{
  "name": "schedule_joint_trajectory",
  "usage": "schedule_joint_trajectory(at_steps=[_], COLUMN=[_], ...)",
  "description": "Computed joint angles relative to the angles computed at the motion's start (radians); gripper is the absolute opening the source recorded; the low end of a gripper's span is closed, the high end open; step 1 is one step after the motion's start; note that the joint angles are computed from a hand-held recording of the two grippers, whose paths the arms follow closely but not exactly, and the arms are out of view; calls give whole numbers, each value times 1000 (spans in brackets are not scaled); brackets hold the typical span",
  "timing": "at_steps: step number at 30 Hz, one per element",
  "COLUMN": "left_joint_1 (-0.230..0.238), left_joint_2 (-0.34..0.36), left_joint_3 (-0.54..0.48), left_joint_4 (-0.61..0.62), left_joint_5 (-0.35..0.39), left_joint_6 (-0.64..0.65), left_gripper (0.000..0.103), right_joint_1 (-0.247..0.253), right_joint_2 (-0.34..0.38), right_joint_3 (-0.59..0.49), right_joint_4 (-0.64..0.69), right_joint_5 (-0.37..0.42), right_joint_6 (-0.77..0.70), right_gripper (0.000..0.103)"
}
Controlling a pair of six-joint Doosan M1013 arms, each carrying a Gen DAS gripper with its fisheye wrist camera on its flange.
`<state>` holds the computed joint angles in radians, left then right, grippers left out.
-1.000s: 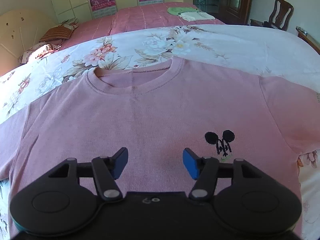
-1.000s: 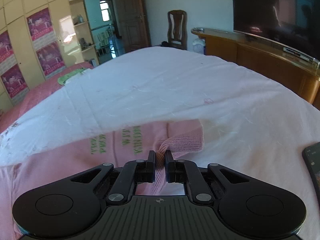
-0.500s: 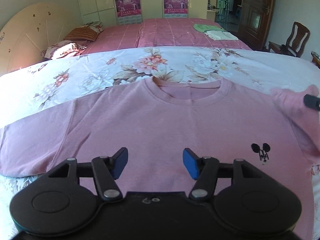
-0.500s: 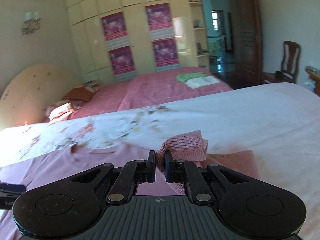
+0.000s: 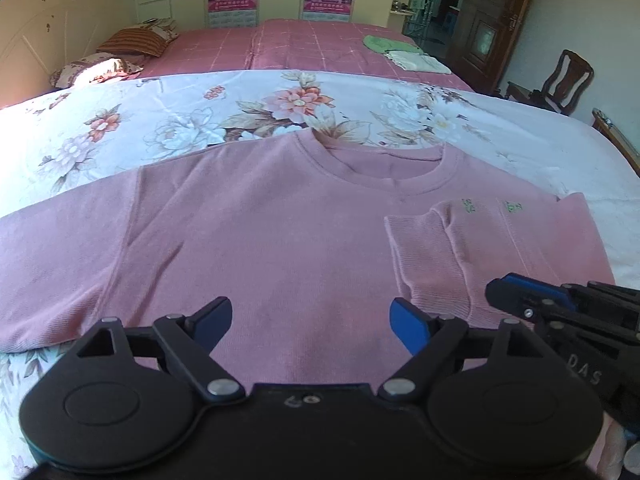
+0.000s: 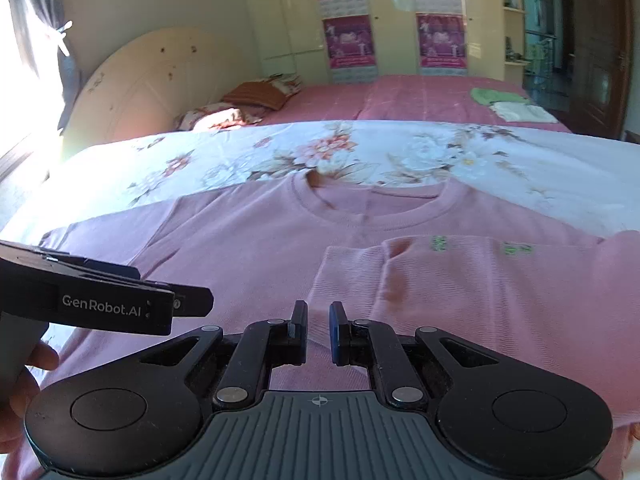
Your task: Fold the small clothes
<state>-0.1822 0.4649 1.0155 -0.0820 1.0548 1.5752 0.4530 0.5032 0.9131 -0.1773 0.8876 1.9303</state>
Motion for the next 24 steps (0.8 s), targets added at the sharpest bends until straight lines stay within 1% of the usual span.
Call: schedule_joint_trajectory(at_steps=[1, 3, 6, 7, 8, 9, 10, 11, 13, 14, 15, 16, 17, 18, 19, 20, 21, 24], left_joint_1=[-1, -7, -16, -15, -15, -17, -20, -24, -29, -31, -31, -32, -32, -32, -34, -37, -40, -42], left_joint_2=[5, 17, 44, 55, 64, 70, 75, 74, 66, 67, 67, 66, 67, 70, 69, 67, 62, 40], left_joint_3=[-4, -11, -32, -42, -49, -52, -53, -47, -28, -31, -28, -26, -27, -32, -32, -31, -25, -1], left_joint_4=[-29, -82, -127, -147, -161, -165, -158, -148, -142, -139, -137, -140, -143, -146, -143, -131, -122, -117], left_joint_5=[8, 27, 63, 80, 89, 90, 87, 70, 28, 22, 11, -3, -7, -7, -11, -15, -29, -87], left_joint_6=[25, 77, 73, 60, 40, 23, 8, -6, -20, -34, -45, -62, -74, -84, -93, -102, -108, -105], left_gripper=[85, 85, 85, 84, 83, 78, 77, 76, 64, 62, 55, 43, 36, 22, 17, 17, 10, 7], right_joint_1=[-2, -6, -13, -14, -16, -18, -19, -23, -30, -35, -40, -44, -46, -48, -49, -49, -50, -52], right_joint_2=[-14, -50, -93, -106, -116, -128, -141, -158, -168, -175, -180, -184, -188, -192, -193, -193, -194, -193], right_joint_3=[22, 68, 124, 143, 161, 181, 204, 231, 247, 259, 266, 274, 281, 288, 290, 290, 291, 296], right_joint_4=[-33, -125, -241, -280, -318, -353, -389, -414, -428, -434, -430, -424, -427, -432, -433, -434, -434, -436], right_joint_5=[-5, 9, 51, 66, 79, 87, 84, 74, 94, 95, 99, 100, 101, 102, 104, 105, 106, 113], right_joint_6=[37, 125, 213, 239, 269, 305, 347, 377, 395, 414, 423, 428, 435, 438, 437, 438, 439, 441], right_gripper=[9, 9, 10, 15, 25, 59, 78, 78, 78, 78, 78, 78, 78, 78, 78, 78, 78, 78])
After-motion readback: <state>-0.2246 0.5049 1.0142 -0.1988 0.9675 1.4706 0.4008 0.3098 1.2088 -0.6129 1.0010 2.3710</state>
